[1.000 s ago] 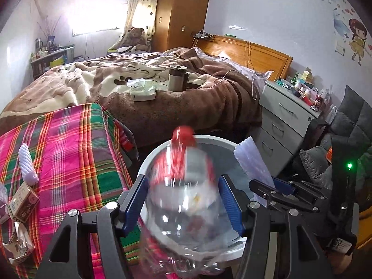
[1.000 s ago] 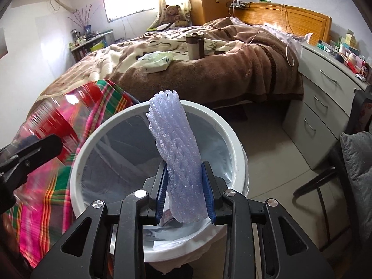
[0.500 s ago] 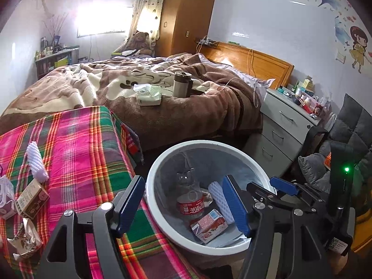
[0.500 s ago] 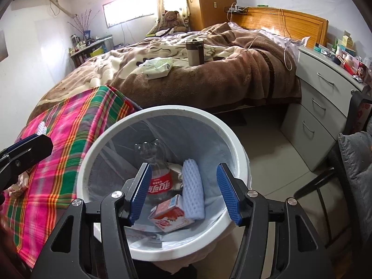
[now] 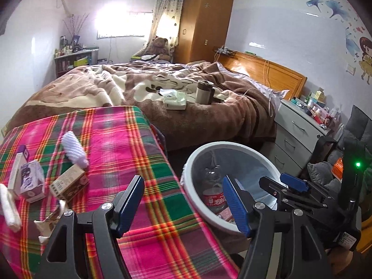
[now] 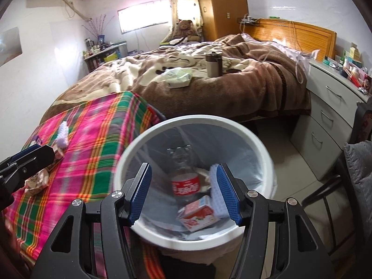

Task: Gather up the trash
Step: 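Move both tools back toward the remaining trash on the cloth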

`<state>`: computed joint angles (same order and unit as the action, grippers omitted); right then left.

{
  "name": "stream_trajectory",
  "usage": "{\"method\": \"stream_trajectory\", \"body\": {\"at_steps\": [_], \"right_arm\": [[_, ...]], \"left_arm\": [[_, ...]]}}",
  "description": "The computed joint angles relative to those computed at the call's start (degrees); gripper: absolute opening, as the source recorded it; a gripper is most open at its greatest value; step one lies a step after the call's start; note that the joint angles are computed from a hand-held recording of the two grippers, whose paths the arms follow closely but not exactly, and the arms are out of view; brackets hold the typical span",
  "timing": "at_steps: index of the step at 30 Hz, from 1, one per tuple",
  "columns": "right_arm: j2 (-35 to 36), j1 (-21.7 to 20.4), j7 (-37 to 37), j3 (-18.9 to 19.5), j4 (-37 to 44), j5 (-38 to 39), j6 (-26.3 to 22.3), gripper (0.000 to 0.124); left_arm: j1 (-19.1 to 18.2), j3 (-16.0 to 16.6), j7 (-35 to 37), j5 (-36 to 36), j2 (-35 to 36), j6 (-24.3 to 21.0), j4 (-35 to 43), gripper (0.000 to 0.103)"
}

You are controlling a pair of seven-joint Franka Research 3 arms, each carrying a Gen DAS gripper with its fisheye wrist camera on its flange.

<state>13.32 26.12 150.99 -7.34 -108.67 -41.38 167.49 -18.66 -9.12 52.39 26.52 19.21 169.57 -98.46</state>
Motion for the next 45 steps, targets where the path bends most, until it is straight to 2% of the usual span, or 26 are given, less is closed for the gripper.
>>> {"method": "stream_trajectory", "body": {"at_steps": [4, 9, 14, 24, 29, 32, 35, 40, 42, 45], "right_arm": [[0.4, 0.9, 0.3, 0.3, 0.5, -0.2, 1.9, 0.06], [2.1, 2.6, -1.3, 0.4, 2.4, 1.1, 3.8, 0.06], [4.6, 3.9, -8.6, 1.5, 4.8, 7.9, 4.9, 0.06], [10.4, 4.3, -26.3, 7.6, 11.7, 23.3, 2.8, 0.06], [13.8, 3.6, -34.4, 11.3, 16.1, 30.5, 1.2, 0.06], [15.3, 4.1, -37.6, 12.1, 18.2, 34.0, 0.0, 0.06], [17.2, 2.3, -42.8, 15.8, 20.6, 39.7, -1.8, 0.06], [20.4, 5.5, -44.7, 13.5, 26.1, 43.2, -6.2, 0.06], [21.7, 4.8, -47.4, 15.0, 28.2, 46.5, -8.1, 0.06], [23.2, 6.7, -46.4, 13.1, 31.0, 47.9, -9.9, 0.06]], "left_arm": [[-3.4, 6.5, -9.7, 9.0, -4.3, 1.8, -4.8, 0.069], [-1.1, 8.0, -18.8, 17.0, -9.2, 2.7, -10.5, 0.069], [1.8, 8.3, -27.8, 25.2, -12.9, 1.8, -14.4, 0.069], [11.2, 5.3, -36.3, 32.2, -17.7, 0.9, -20.9, 0.069], [15.4, 4.0, -36.1, 32.6, -19.1, 0.9, -23.2, 0.069], [17.7, 4.0, -37.3, 33.3, -20.2, 2.3, -24.9, 0.069], [19.5, 4.0, -35.1, 32.3, -20.8, 1.1, -25.9, 0.069], [22.5, 4.3, -34.9, 33.7, -22.3, 0.8, -27.6, 0.069], [23.7, 4.4, -35.6, 34.9, -22.6, -0.8, -27.6, 0.069], [24.9, 5.1, -30.9, 32.2, -22.6, -1.6, -27.8, 0.069]]}}
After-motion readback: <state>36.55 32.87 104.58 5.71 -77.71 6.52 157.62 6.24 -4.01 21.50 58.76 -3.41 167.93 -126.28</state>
